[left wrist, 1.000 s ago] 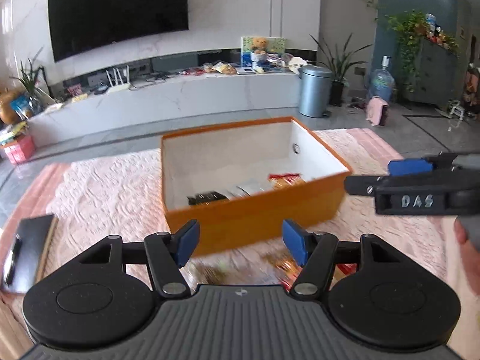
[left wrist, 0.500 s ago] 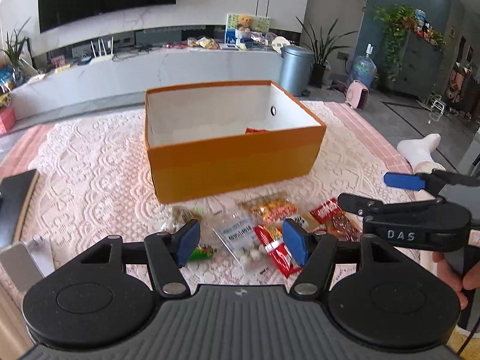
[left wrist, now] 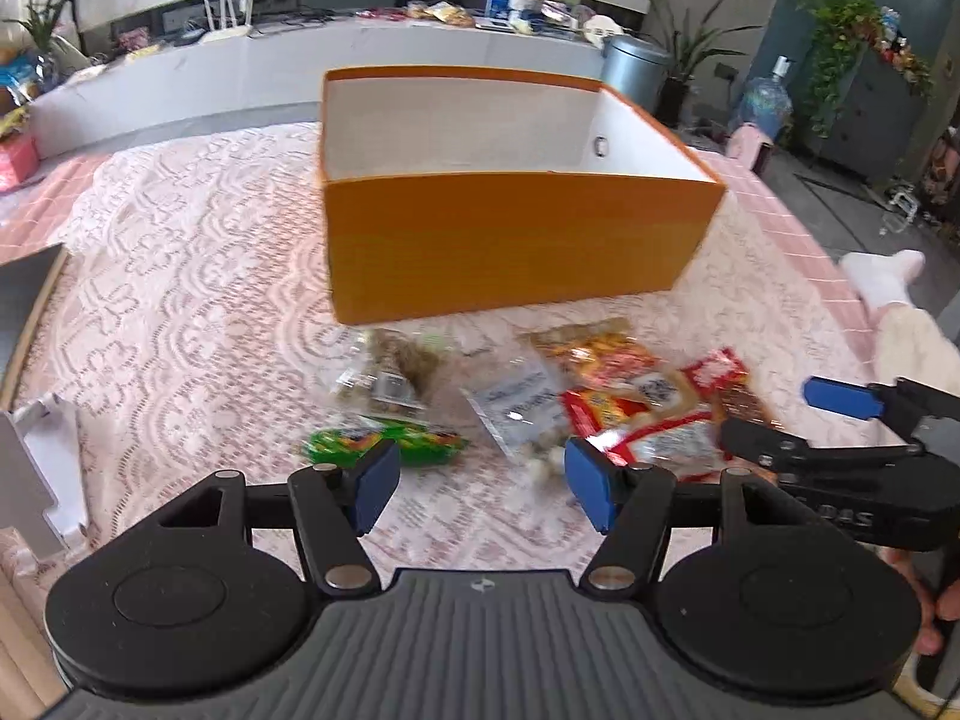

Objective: Organize snacks
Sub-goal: 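Grasp the wrapped bread with the right tool while the left grasps the clear cake bag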

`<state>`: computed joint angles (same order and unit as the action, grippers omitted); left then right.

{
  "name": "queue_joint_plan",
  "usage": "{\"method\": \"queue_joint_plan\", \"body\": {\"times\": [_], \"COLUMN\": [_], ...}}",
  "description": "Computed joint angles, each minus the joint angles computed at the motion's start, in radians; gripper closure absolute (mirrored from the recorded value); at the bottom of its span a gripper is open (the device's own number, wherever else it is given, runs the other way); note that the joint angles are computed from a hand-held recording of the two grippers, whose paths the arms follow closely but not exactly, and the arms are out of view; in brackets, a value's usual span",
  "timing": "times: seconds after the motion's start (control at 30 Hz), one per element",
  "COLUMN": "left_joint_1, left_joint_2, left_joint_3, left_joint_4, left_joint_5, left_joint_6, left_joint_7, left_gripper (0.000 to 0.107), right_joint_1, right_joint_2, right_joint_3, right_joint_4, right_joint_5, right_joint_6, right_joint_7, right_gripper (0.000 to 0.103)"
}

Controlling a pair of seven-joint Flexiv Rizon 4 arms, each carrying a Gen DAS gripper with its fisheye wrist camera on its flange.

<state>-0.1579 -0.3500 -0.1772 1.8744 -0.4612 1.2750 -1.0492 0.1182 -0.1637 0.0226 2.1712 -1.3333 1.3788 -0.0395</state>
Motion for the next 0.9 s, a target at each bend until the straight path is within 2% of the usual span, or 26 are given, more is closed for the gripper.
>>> {"method": "queue_joint_plan", "body": {"times": [0.1, 0.23, 0.43, 0.63, 0.7, 0.9], "left_joint_1": [-0.004, 0.024, -0.003, -0.037, -0.044, -0.023], "left_joint_2": [-0.021, -0.053, -0.118, -0.178, -0.195, -0.226], "left_joint_3": [0.010, -0.009, 0.037, 0.094, 0.107, 0.081], "left_joint_4": [0.001, -0.031, -0.111, -0.191, -0.212, -0.227], "left_joint_5": [0.028, 0.006, 0.088, 0.186, 0.214, 0.227], "left_joint_6": [0.076, 0.058, 0.029, -0.021, -0.023, 0.016], "left_joint_7": [-0.001, -0.013, -0.081, -0.168, -0.190, -0.194], "left_gripper": [0.033, 0.033, 0.032, 0.031, 0.026, 0.023], "right_joint_1": [-0.004, -0.002, 0.022, 0.051, 0.060, 0.085], "right_joint_2": [-0.021, -0.052, -0.100, -0.164, -0.186, -0.244], "right_joint_3": [-0.006, -0.022, -0.068, -0.059, -0.053, -0.044], "right_joint_4": [-0.012, -0.032, -0.081, -0.124, -0.140, -0.188], "right_joint_5": [0.010, 0.026, 0.051, 0.258, 0.324, 0.488], "right_joint_6": [0.038, 0.083, 0.129, 0.124, 0.121, 0.116], "right_joint_7": [-0.005, 0.001, 0.014, -0.126, -0.178, -0.304], "right_gripper": [0.022, 0.022, 0.019, 0.018, 0.017, 0.017]}}
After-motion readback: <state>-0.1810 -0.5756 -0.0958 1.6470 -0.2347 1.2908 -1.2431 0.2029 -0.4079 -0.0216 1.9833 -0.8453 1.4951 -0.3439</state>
